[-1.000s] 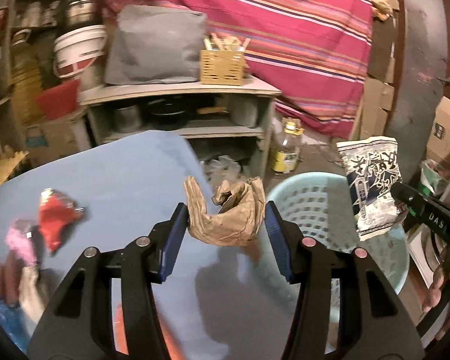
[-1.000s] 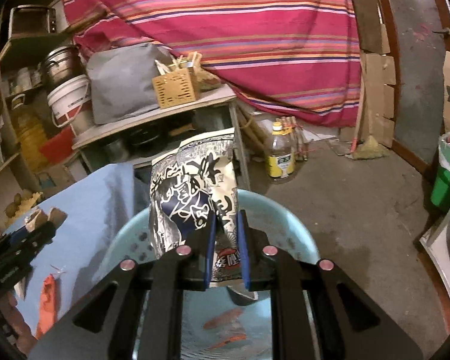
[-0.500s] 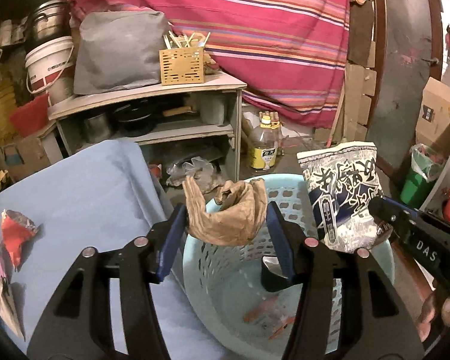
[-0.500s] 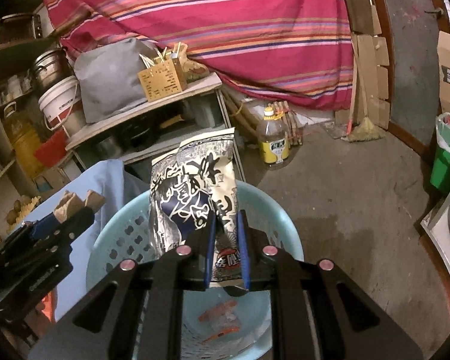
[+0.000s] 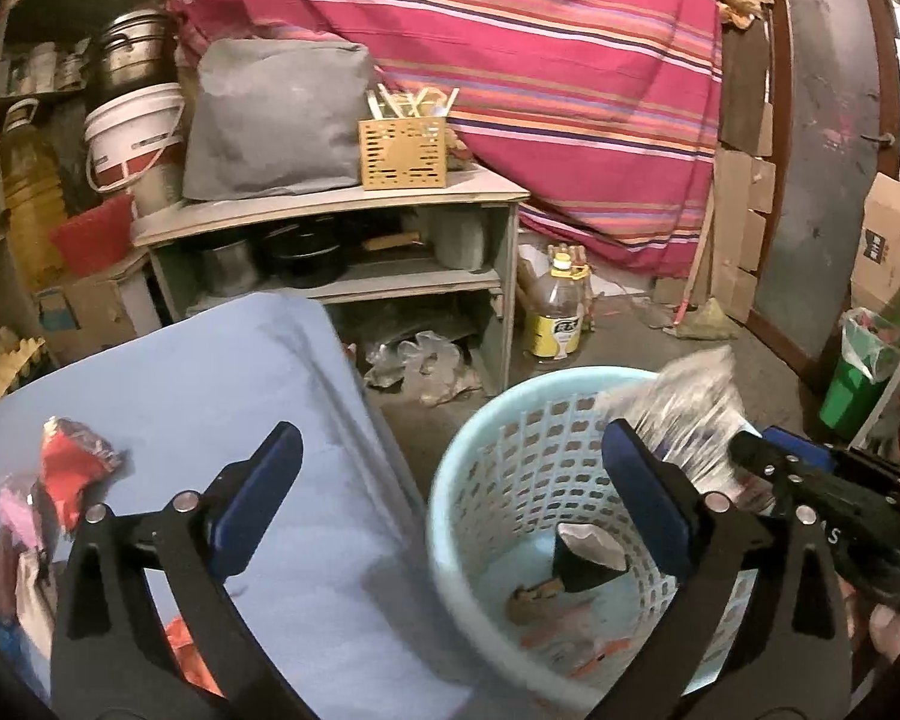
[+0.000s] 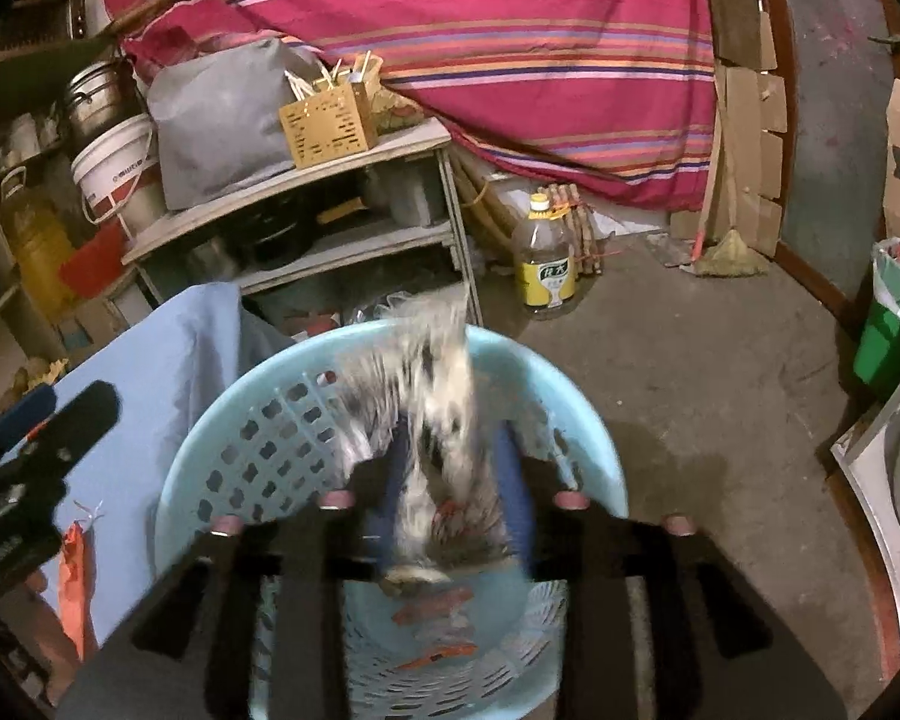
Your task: Collect trash
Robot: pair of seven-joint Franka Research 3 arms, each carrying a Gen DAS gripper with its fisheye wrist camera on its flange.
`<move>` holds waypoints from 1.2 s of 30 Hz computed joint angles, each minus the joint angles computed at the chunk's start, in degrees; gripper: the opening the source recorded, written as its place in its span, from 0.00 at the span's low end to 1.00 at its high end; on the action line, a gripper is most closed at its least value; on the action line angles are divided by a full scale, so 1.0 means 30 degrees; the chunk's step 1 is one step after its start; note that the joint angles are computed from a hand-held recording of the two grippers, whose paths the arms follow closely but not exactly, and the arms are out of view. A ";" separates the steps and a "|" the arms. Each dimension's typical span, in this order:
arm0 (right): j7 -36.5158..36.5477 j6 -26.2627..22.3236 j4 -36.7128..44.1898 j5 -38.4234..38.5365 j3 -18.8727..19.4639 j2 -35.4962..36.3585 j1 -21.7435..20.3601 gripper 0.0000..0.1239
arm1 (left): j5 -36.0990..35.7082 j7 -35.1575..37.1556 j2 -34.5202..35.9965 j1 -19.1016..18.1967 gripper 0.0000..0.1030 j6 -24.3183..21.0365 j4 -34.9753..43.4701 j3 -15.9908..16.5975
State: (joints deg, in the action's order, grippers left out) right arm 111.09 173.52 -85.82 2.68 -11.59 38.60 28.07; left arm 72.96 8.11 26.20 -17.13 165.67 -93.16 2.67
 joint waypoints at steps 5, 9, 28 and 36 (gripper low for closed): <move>0.0492 -0.0193 0.0018 -0.0564 -0.0846 0.0093 0.0841 0.47 | 0.1510 -0.1570 -0.1404 0.0228 0.95 -0.0180 -0.1675 0.0336; 0.0977 0.0297 -0.0363 -0.0956 -0.1316 -0.0060 0.1479 0.54 | 0.2620 -0.2704 -0.2622 0.1075 0.95 -0.0523 -0.3151 -0.0066; -0.3546 0.1514 0.0192 0.0052 0.0702 0.0370 0.4453 0.74 | 0.6164 -0.6039 -1.1726 0.7813 0.95 -0.0991 -1.4322 -0.1139; -0.3115 -0.1280 0.2198 -0.0722 0.0809 0.1580 0.5309 0.74 | 0.7350 -0.7080 -1.2795 1.0024 0.95 -0.0107 -1.6351 -0.0851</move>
